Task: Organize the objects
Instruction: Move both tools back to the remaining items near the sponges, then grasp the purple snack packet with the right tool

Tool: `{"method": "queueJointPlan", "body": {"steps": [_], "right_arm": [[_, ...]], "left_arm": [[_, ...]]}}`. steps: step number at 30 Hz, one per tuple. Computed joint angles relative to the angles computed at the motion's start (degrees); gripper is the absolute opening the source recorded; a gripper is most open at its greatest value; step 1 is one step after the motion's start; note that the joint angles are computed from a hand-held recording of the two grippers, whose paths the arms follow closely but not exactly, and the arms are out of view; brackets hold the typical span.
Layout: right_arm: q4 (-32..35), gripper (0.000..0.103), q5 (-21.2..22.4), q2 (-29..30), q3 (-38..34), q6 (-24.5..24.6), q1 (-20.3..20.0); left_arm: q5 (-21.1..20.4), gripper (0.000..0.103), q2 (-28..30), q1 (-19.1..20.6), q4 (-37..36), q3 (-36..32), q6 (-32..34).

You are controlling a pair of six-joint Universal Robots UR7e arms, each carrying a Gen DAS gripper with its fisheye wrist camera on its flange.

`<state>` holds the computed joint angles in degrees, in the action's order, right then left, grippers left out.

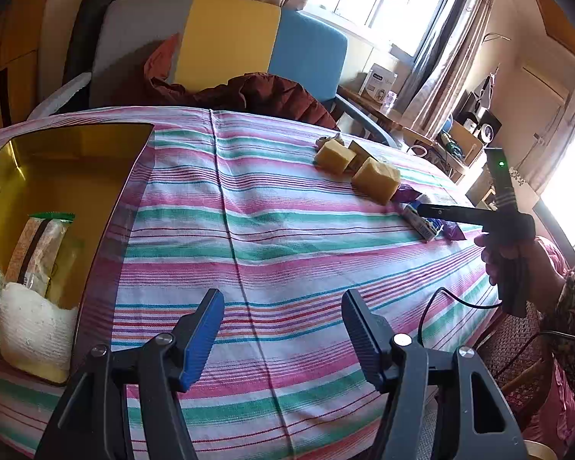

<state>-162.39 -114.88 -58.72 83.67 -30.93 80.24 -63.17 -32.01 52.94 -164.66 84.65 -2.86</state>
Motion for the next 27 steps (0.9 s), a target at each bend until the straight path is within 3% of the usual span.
{"method": "queueJointPlan", "body": {"steps": [2, 4, 8, 10, 14, 16, 18, 20, 24, 27], "right_arm": [[-4.42, 0.085, 1.14, -1.47, 2.37, -0.33, -0.09], [-10.44, 0.085, -0.54, -2.0, 2.93, 0.87, -0.62], [-20.45, 0.085, -12.56, 0.71, -1.62, 1.83, -1.38], [-20.36, 0.085, -14.76, 1.45, -3.58, 2.75, -2.27], [-15.14, 0.084, -14.2, 1.01, -3.88, 6.36, -3.59], [-15.34, 0.08, -13.96, 1.8, -4.41, 4.45, -3.34], [-16.55, 0.08, -11.22, 1.68, -3.69, 1.8, -3.15], [-12.19, 0.08, -6.56, 0.66, -2.7, 2.3, -3.5], [2.88, 0.076, -1.14, 0.93, -4.71, 4.84, -4.31], [12.08, 0.072, 8.57, -0.26, -4.96, 5.01, -5.14]], "left_arm": [[0.18, 0.065, -0.03, 0.09, 0.21, 0.08, -0.45], [-0.26, 0.065, 0.0, 0.28, 0.5, 0.06, -1.02], [-0.67, 0.065, 0.25, 0.21, 0.87, 0.14, -1.64], [-0.91, 0.065, 0.55, 0.09, 1.17, -0.07, -1.63], [-1.42, 0.065, 1.01, -0.13, 1.78, -0.21, -1.38], [-1.44, 0.065, 1.24, -0.16, 2.16, -0.38, -1.39], [-1.53, 0.065, 1.42, -0.1, 2.66, -0.59, -1.71], [-1.48, 0.065, 1.62, -0.02, 3.43, -0.93, -2.29], [-1.21, 0.065, 2.17, -0.11, 4.69, -1.78, -2.7], [-0.97, 0.065, 2.62, -0.31, 5.44, -2.51, -2.44]]}}
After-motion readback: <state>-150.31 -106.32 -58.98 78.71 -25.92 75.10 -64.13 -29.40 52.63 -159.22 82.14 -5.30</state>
